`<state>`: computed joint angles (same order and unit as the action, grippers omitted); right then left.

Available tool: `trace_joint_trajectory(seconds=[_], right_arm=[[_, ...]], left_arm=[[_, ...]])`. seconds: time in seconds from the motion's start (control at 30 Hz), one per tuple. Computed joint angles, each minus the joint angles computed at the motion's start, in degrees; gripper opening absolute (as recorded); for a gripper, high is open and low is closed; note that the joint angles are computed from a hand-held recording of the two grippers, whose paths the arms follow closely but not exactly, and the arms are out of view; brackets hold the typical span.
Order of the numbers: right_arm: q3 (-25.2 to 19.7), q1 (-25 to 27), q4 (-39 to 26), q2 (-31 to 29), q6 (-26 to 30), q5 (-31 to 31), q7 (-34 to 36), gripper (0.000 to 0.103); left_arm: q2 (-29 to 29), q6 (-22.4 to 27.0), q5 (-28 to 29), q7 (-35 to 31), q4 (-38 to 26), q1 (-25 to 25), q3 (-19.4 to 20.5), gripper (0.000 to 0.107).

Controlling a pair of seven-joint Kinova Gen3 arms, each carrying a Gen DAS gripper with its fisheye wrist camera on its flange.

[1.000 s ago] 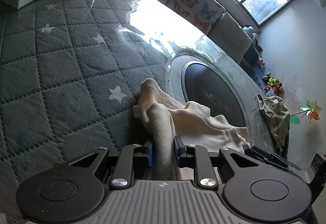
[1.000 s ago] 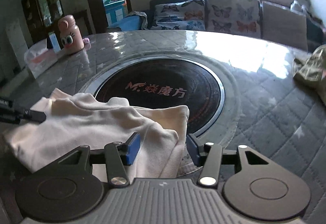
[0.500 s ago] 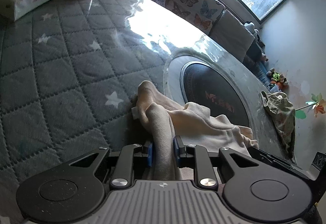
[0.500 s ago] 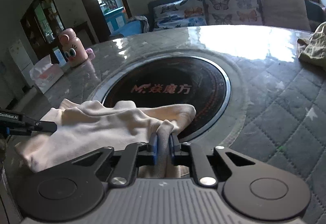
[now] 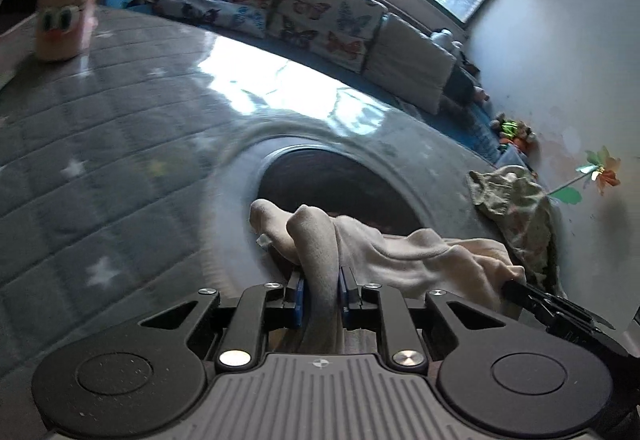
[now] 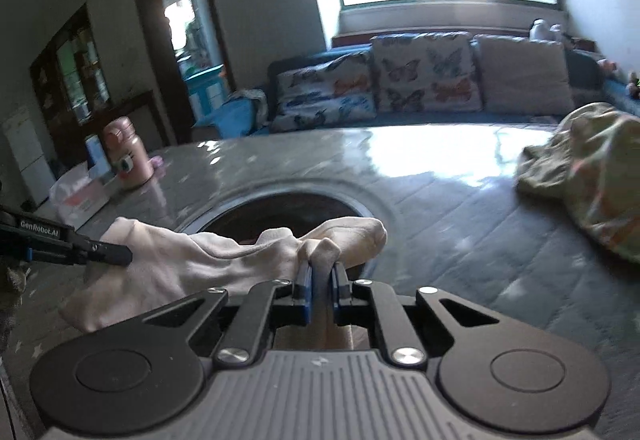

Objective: Fold clothes

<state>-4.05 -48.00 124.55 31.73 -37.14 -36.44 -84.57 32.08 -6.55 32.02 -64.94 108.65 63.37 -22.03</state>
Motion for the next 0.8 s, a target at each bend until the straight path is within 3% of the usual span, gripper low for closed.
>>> trace_joint_trajectory(seconds=[0.33, 0.8], right_arm=[[1.1, 0.5, 2.2, -1.8, -2.9, -4.9, 3.6, 0.008], [0.7, 0.8, -0.1, -0.5, -1.6, -4.8, 5.5, 0.008]], left_arm=[[3.5, 4.0, -6.7, 3.5, -8.4, -2.2, 1.9, 0.018], [2.5, 5.4, -13.3, 12.5, -6.5, 2.0, -3.7, 0.018]])
